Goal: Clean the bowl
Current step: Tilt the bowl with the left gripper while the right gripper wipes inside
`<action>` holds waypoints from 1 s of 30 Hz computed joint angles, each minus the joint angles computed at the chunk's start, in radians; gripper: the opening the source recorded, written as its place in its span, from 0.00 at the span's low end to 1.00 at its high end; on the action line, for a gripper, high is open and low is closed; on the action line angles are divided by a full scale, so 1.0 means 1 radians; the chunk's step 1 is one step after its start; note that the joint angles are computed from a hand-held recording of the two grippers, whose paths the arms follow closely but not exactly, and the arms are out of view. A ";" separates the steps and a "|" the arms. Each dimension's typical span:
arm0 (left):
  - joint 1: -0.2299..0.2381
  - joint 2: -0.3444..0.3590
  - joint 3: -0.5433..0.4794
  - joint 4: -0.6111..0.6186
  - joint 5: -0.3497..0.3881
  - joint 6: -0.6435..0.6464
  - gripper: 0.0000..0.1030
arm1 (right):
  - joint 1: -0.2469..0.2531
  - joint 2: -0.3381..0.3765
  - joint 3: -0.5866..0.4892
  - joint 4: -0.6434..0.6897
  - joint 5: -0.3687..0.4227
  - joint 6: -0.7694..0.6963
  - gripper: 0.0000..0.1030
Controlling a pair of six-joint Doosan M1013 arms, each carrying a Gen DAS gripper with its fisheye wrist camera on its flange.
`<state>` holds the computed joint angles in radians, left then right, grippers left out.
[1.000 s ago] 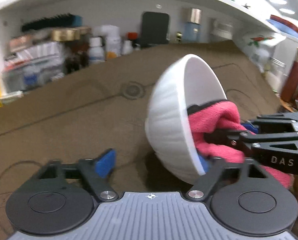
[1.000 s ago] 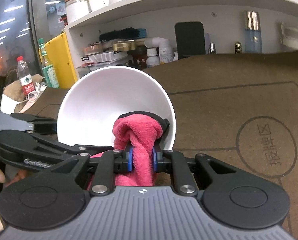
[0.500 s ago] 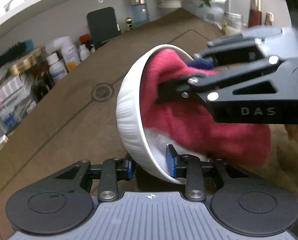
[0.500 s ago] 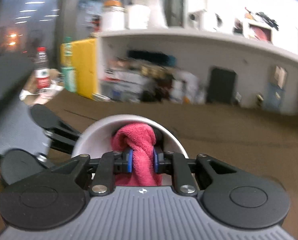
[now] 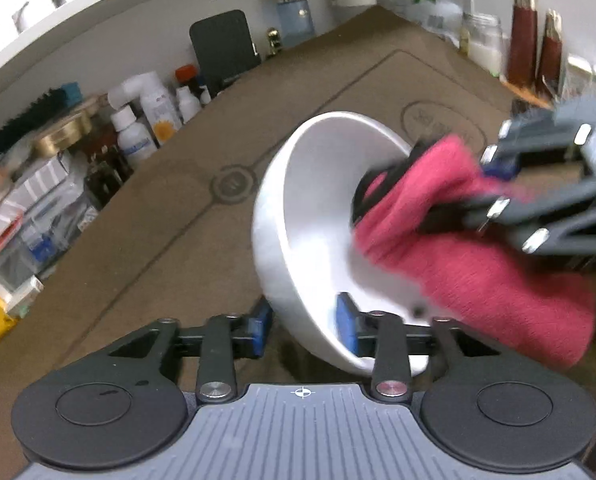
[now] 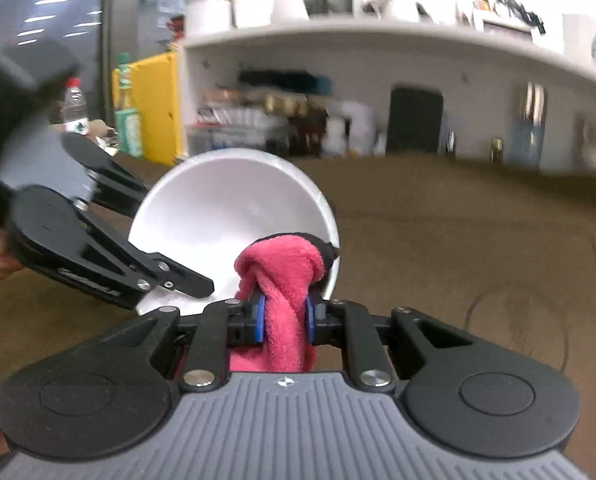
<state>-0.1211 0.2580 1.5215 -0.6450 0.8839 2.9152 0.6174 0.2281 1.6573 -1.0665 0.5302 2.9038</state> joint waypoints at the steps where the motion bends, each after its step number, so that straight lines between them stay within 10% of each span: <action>1: -0.009 -0.013 0.022 0.000 -0.044 -0.007 0.50 | -0.001 0.004 -0.003 0.005 0.005 0.002 0.19; 9: -0.016 -0.038 0.105 -0.097 -0.197 -0.211 0.71 | -0.024 0.001 0.010 0.030 -0.026 0.066 0.18; 11: 0.005 -0.024 0.103 -0.171 -0.142 -0.211 0.65 | -0.020 0.007 0.003 0.021 -0.020 0.065 0.17; 14: 0.013 -0.022 0.107 -0.219 -0.114 -0.162 0.26 | -0.009 0.017 -0.012 0.004 0.003 0.058 0.17; 30: -0.010 -0.048 0.122 -0.135 -0.170 -0.078 0.28 | -0.014 0.050 -0.113 0.016 0.016 -0.102 0.19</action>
